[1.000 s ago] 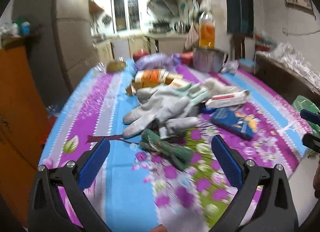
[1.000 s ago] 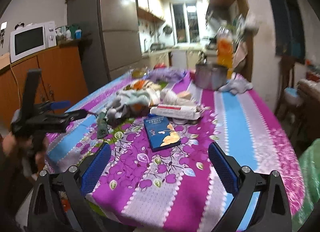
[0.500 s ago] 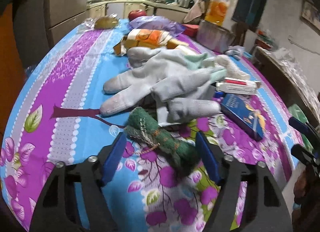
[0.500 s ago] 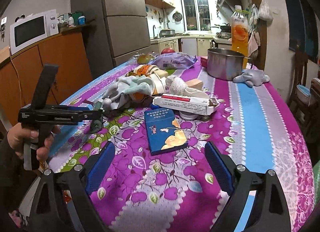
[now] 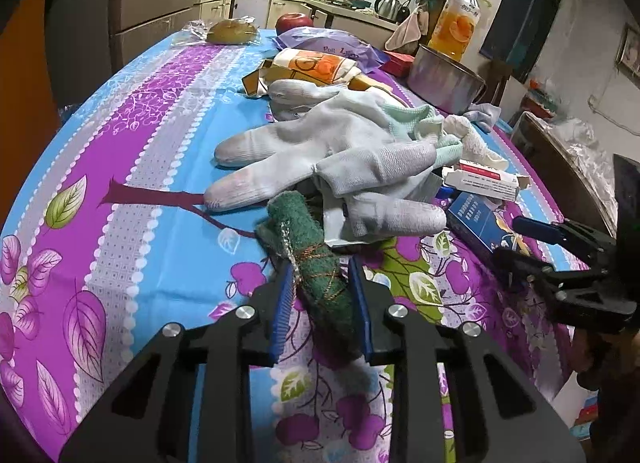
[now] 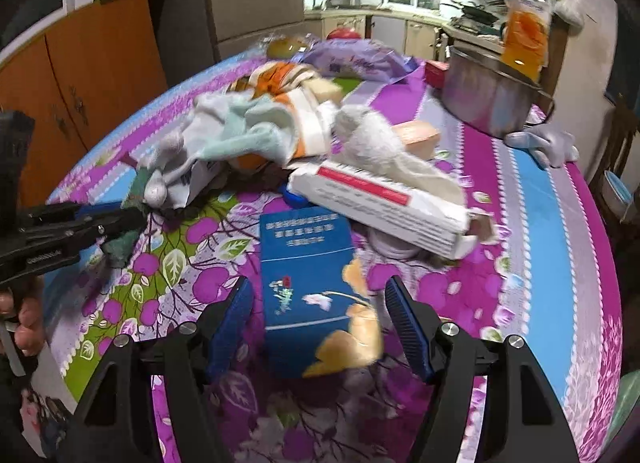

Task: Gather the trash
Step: 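Grasp the green scrubber with the left tool while the right tool grasps the blue box, then carry the green scrubber and blue box over the green trash bin with both tools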

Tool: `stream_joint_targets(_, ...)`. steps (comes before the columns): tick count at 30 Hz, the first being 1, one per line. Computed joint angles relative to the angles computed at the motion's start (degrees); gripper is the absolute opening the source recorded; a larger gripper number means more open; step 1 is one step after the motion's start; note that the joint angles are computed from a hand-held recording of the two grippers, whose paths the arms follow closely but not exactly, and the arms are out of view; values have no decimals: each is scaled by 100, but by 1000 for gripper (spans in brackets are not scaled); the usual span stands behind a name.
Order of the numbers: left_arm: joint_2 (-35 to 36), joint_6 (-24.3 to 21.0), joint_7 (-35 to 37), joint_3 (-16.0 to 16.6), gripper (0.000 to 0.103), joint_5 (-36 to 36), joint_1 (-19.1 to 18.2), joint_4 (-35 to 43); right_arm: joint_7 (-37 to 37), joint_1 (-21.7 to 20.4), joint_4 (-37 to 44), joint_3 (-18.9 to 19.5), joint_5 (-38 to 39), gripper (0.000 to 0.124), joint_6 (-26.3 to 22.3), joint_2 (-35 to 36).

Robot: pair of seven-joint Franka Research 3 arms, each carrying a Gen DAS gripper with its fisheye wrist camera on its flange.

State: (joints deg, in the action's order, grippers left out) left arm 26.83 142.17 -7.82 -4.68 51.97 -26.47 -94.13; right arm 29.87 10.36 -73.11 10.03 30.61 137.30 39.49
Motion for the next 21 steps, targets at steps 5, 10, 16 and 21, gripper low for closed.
stream_joint_targets(5, 43, -158, -106, 17, 22, 73, -105, 75, -141, 46, -324, 38, -50, 57, 223, -137)
stream_joint_targets(10, -8, -520, -372, 32, 20, 274, -289, 96, -691, -175, -1119, 253, 466, 56, 605, -592)
stream_joint_targets(16, -185, -1286, -785, -57, 19, 777, -575, 130, -2165, -653, -2372, 672, 2250, 56, 1209, -1524)
stream_joint_targets(21, 88, -1957, -570, -127, 17, 1257, -879, 853, -3729, -942, -2857, 863, 4399, 56, 1771, -2137)
